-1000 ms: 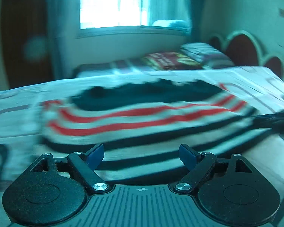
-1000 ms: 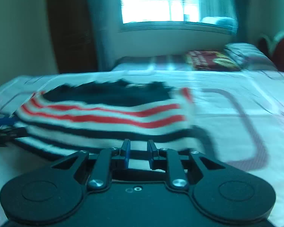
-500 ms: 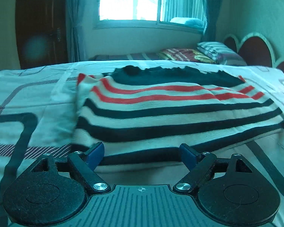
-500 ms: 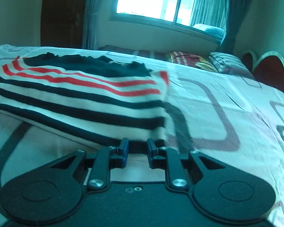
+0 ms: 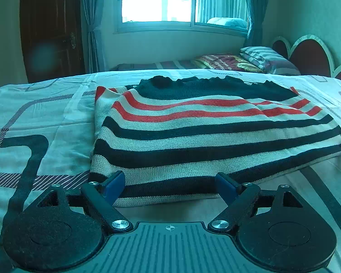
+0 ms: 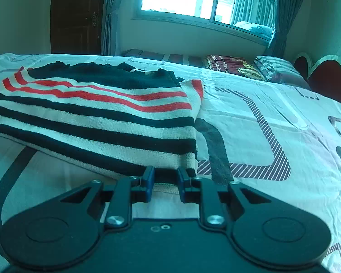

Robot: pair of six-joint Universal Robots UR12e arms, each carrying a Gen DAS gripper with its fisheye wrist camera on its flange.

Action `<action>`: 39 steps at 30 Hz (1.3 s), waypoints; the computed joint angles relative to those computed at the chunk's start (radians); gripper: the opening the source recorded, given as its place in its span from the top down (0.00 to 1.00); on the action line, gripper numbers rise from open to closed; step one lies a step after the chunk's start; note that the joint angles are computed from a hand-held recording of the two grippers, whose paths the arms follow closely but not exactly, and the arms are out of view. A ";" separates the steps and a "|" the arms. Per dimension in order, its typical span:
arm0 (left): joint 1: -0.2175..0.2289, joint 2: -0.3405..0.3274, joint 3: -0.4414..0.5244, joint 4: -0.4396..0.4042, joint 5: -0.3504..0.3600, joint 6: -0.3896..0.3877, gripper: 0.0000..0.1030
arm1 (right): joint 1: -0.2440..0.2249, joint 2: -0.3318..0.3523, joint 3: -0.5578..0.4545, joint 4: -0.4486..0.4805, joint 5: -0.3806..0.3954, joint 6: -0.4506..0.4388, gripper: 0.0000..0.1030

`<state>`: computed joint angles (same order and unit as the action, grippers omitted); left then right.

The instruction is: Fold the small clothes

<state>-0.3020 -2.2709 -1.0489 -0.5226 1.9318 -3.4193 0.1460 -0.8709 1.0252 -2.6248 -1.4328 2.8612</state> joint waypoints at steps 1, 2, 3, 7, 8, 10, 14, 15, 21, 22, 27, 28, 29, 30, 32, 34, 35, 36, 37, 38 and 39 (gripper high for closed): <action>0.000 -0.001 0.002 -0.002 0.002 0.000 0.17 | -0.001 0.000 0.003 -0.006 0.004 0.005 0.79; -0.001 -0.002 0.004 -0.004 0.003 0.002 0.17 | -0.001 -0.001 0.005 -0.009 0.003 0.008 0.79; -0.001 -0.002 0.003 -0.005 0.003 0.002 0.17 | 0.001 0.000 0.003 -0.006 -0.002 0.012 0.79; -0.001 -0.002 0.004 -0.006 0.004 0.007 0.16 | 0.005 0.003 -0.008 0.011 -0.017 0.017 0.79; -0.001 -0.001 0.004 -0.009 0.002 0.005 0.16 | 0.006 0.003 -0.012 0.018 -0.019 0.015 0.79; -0.004 0.006 0.009 -0.034 0.008 -0.010 0.16 | 0.005 0.000 -0.029 0.060 -0.021 0.017 0.79; -0.010 0.064 -0.068 0.031 -0.012 -0.109 0.16 | -0.018 -0.056 0.051 -0.035 0.090 0.063 0.80; -0.007 0.080 -0.093 0.047 -0.036 -0.169 0.16 | -0.024 -0.068 0.064 -0.032 0.119 0.072 0.80; 0.023 0.108 -0.203 0.184 -0.142 -0.617 0.22 | -0.035 -0.102 0.099 0.000 0.215 0.141 0.80; 0.025 0.104 -0.212 0.224 -0.139 -0.667 0.22 | -0.034 -0.102 0.098 0.008 0.221 0.151 0.80; 0.021 0.065 -0.223 0.372 -0.019 -0.898 0.37 | -0.026 -0.097 0.081 0.036 0.237 0.150 0.79; 0.019 0.056 -0.219 0.390 0.006 -0.922 0.39 | -0.024 -0.094 0.073 0.044 0.240 0.143 0.79; 0.018 0.047 -0.211 0.402 0.023 -0.932 0.40 | -0.023 -0.090 0.065 0.049 0.243 0.138 0.79; 0.017 0.038 -0.200 0.402 0.033 -0.933 0.41 | -0.021 -0.085 0.055 0.055 0.248 0.132 0.79; 0.022 0.025 -0.183 0.406 0.036 -0.926 0.41 | -0.018 -0.070 0.029 0.071 0.259 0.127 0.79; 0.028 0.011 -0.167 0.416 0.032 -0.925 0.41 | -0.015 -0.049 -0.008 0.093 0.274 0.131 0.78; 0.033 0.005 -0.160 0.426 0.029 -0.930 0.41 | -0.012 -0.036 -0.029 0.103 0.278 0.137 0.78; 0.035 -0.001 -0.152 0.428 0.030 -0.934 0.41 | -0.009 -0.021 -0.052 0.114 0.283 0.142 0.78; 0.038 -0.008 -0.141 0.427 0.031 -0.934 0.41 | -0.005 -0.005 -0.079 0.127 0.287 0.148 0.78; 0.043 -0.013 -0.133 0.428 0.031 -0.933 0.41 | 0.000 0.014 -0.107 0.136 0.286 0.155 0.78; 0.045 -0.020 -0.122 0.428 0.030 -0.929 0.41 | 0.005 0.032 -0.133 0.138 0.282 0.166 0.79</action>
